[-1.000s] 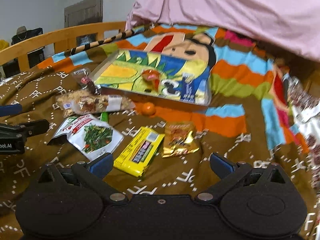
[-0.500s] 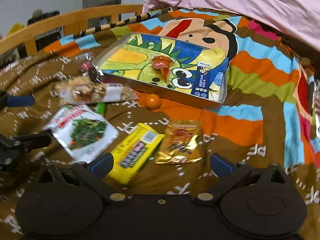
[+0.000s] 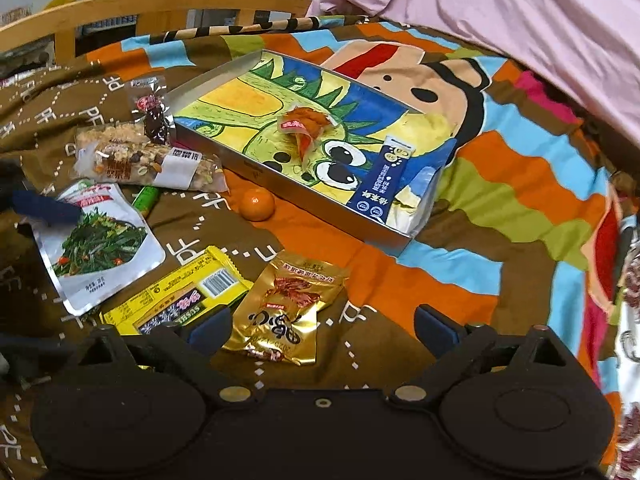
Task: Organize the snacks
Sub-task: 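Lower the right tool to the gold pouch while the left tool reaches the yellow wafer bar, then grasp the gold pouch with the right tool while the left tool grasps the yellow bar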
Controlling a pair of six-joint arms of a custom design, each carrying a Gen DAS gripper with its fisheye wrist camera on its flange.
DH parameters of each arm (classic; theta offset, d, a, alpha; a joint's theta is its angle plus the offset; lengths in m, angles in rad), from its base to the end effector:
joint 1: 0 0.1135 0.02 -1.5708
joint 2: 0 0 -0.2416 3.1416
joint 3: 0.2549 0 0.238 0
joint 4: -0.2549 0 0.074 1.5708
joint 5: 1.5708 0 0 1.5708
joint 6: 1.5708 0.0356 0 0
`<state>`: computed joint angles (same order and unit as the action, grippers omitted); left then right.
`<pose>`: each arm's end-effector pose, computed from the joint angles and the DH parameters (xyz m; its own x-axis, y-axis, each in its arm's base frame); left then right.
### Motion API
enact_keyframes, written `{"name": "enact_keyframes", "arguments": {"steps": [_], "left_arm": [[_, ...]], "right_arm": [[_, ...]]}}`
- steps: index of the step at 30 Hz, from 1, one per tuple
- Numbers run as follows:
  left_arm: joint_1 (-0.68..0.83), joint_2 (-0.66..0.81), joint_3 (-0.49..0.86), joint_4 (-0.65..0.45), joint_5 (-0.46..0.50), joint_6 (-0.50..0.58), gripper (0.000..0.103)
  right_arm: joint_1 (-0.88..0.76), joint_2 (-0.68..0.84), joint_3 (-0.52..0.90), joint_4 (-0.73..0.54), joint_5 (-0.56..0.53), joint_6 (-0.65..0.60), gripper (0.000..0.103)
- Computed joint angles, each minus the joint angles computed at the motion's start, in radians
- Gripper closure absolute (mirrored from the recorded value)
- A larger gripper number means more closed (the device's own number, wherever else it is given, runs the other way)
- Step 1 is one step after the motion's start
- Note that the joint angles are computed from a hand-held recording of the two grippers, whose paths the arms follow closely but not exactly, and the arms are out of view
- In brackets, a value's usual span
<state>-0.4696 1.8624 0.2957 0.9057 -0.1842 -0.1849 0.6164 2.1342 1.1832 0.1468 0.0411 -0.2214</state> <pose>0.2138 -0.1012 0.0479 -0.5962 0.0999 -0.7966 0.2099 0.9771 -0.0346 0.3335 0.2345 0.0862 -0.4516 -0.5889 -0.6703 -0.6699 0.7200 -0.1812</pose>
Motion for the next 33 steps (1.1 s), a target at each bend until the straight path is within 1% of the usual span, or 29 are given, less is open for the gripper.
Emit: {"name": "enact_keyframes", "arguments": {"steps": [2,4,5,8,11,12,13,15,16,18,19,20,21,24,25,26,28,30,32,33], "left_arm": [[0.013,0.034,0.051,-0.052,0.025,-0.022,0.003],[0.020,0.061,0.087,-0.082,0.038,-0.042,0.004],[0.017,0.072,0.098,-0.082,0.030,-0.045,0.005],[0.000,0.090,0.145,-0.130,0.001,-0.039,0.011],[-0.020,0.107,0.174,-0.141,-0.015,-0.018,0.013],[-0.030,0.114,0.191,-0.159,-0.028,-0.010,0.013],[-0.040,0.124,0.221,-0.202,-0.045,-0.005,0.015],[-0.045,0.146,0.275,-0.290,-0.062,-0.016,0.022],[-0.039,0.154,0.288,-0.309,-0.054,-0.024,0.023],[-0.036,0.158,0.287,-0.301,-0.054,-0.031,0.023],[-0.037,0.157,0.290,-0.309,-0.056,-0.030,0.024],[-0.034,0.156,0.292,-0.316,-0.053,-0.030,0.027],[-0.030,0.155,0.293,-0.320,-0.049,-0.031,0.030],[-0.016,0.144,0.281,-0.319,-0.033,-0.028,0.039],[-0.012,0.141,0.280,-0.323,-0.029,-0.026,0.041],[-0.010,0.134,0.277,-0.329,-0.026,-0.025,0.044],[-0.005,0.123,0.276,-0.344,-0.020,-0.034,0.044],[-0.003,0.122,0.286,-0.360,-0.019,-0.049,0.042],[-0.005,0.131,0.303,-0.370,-0.029,-0.059,0.038],[-0.005,0.137,0.313,-0.375,-0.032,-0.058,0.035]], "right_arm": [[-0.006,0.023,0.034,-0.024,-0.028,0.005,0.011],[-0.007,0.051,0.069,-0.045,-0.035,0.009,0.013],[-0.007,0.062,0.081,-0.053,-0.039,0.013,0.014],[-0.013,0.094,0.120,-0.090,-0.067,0.019,0.017],[-0.016,0.109,0.138,-0.105,-0.084,0.026,0.018],[-0.019,0.111,0.140,-0.108,-0.092,0.029,0.018],[-0.021,0.113,0.143,-0.112,-0.100,0.032,0.018],[-0.026,0.120,0.156,-0.127,-0.120,0.037,0.018],[-0.027,0.124,0.163,-0.135,-0.127,0.038,0.018],[-0.024,0.139,0.184,-0.150,-0.133,0.036,0.018],[-0.023,0.148,0.195,-0.159,-0.134,0.035,0.020],[-0.021,0.155,0.204,-0.167,-0.132,0.033,0.024],[-0.019,0.164,0.216,-0.179,-0.125,0.029,0.025],[-0.027,0.166,0.225,-0.202,-0.134,0.035,0.038],[-0.028,0.161,0.222,-0.204,-0.133,0.033,0.045],[-0.028,0.154,0.214,-0.203,-0.123,0.027,0.046],[-0.029,0.142,0.202,-0.199,-0.104,0.021,0.046],[-0.033,0.139,0.196,-0.191,-0.100,0.028,0.044],[-0.029,0.142,0.189,-0.168,-0.083,0.031,0.033],[-0.026,0.145,0.183,-0.148,-0.068,0.026,0.032]]}}
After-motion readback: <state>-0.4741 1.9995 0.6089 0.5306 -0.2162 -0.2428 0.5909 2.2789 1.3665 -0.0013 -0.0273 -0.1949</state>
